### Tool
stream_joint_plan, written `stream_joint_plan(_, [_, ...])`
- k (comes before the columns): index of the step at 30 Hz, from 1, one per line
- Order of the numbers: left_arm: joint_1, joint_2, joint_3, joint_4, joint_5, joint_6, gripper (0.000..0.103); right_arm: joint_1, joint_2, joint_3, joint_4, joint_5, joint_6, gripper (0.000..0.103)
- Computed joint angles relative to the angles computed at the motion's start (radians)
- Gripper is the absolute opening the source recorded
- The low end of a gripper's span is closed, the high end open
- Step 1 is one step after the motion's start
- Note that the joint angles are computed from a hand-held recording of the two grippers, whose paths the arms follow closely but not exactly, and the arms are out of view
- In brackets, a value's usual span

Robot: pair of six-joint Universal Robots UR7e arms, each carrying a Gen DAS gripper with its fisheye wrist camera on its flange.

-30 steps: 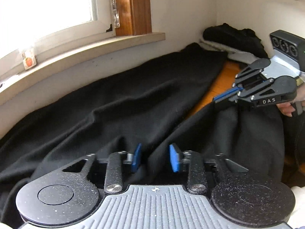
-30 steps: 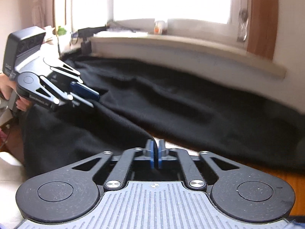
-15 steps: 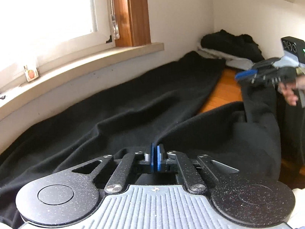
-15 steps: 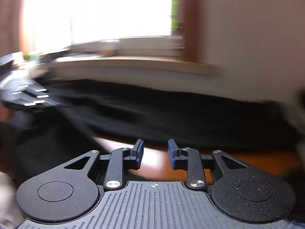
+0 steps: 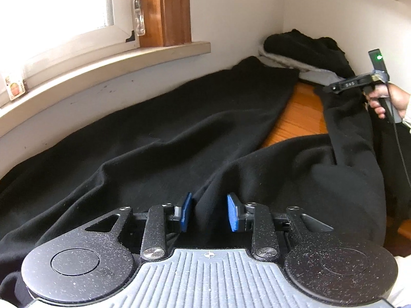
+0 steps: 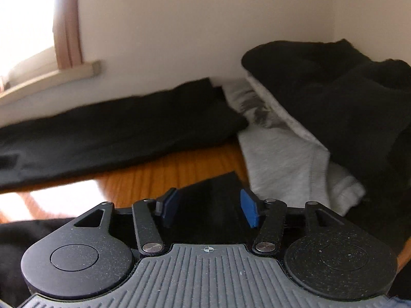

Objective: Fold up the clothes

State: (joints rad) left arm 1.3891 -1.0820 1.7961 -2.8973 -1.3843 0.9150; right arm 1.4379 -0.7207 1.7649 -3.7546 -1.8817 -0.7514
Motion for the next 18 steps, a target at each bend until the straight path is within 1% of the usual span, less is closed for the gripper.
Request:
stream_joint_plan(1, [-0.001, 0.002, -0.002, 0.001, -0.001, 0.002, 0.028, 0.004, 0.012, -0.014, 0.002, -0.019, -0.015, 0.059])
stream_joint_plan(2, [-0.001, 0.005, -0.002, -0.005, -0.001, 0.006, 0.024, -0.003, 0.008, -0.011, 0.008, -0.010, -0.009, 0.059])
stream_joint_plan(3, [-0.001, 0.008, -0.001, -0.016, -0.003, 0.011, 0.017, -0.009, 0.004, -0.010, 0.019, 0.005, 0.006, 0.058])
stream_joint_plan(4, [0.000, 0.008, 0.001, -0.020, -0.010, 0.013, 0.012, -0.014, 0.001, -0.008, 0.021, 0.018, 0.016, 0.055])
stream_joint_plan(5, [0.002, 0.008, 0.003, -0.023, -0.016, 0.014, 0.007, -0.018, 0.001, -0.002, 0.008, 0.027, 0.010, 0.043])
stream_joint_plan(6, [0.005, 0.006, 0.008, -0.036, -0.028, 0.016, 0.005, -0.022, 0.002, 0.004, -0.007, 0.036, 0.001, 0.034])
stream_joint_plan(7, [0.009, 0.003, 0.010, -0.037, -0.040, 0.005, 0.005, -0.024, -0.001, 0.013, -0.015, 0.045, 0.002, 0.014])
stream_joint_plan(8, [0.013, -0.002, 0.016, -0.066, -0.058, -0.022, 0.004, -0.026, -0.001, 0.024, -0.057, 0.057, 0.000, 0.008])
stream_joint_plan(9, [0.017, -0.006, 0.024, -0.100, -0.077, -0.052, 0.004, -0.027, 0.000, 0.035, -0.106, 0.070, -0.003, 0.004])
stream_joint_plan(10, [0.020, -0.013, 0.032, -0.123, -0.098, -0.069, 0.004, -0.028, 0.002, 0.044, -0.155, 0.083, -0.005, 0.004])
stream_joint_plan(11, [0.020, -0.021, 0.042, -0.153, -0.112, -0.073, 0.004, -0.031, -0.004, 0.056, -0.200, 0.113, -0.005, 0.004])
stream_joint_plan(12, [0.017, -0.027, 0.053, -0.195, -0.118, -0.072, 0.004, -0.033, -0.010, 0.068, -0.244, 0.147, -0.002, 0.004])
stream_joint_plan(13, [0.016, -0.033, 0.054, -0.211, -0.127, -0.080, 0.004, -0.029, -0.012, 0.073, -0.304, 0.164, -0.004, 0.004])
stream_joint_plan(16, [0.019, -0.050, 0.050, -0.230, -0.145, -0.104, 0.004, -0.026, -0.039, 0.104, -0.424, 0.237, 0.023, 0.003])
stream_joint_plan(18, [0.023, -0.052, 0.052, -0.225, -0.137, -0.103, 0.004, -0.036, -0.064, 0.151, -0.492, 0.282, 0.035, 0.003])
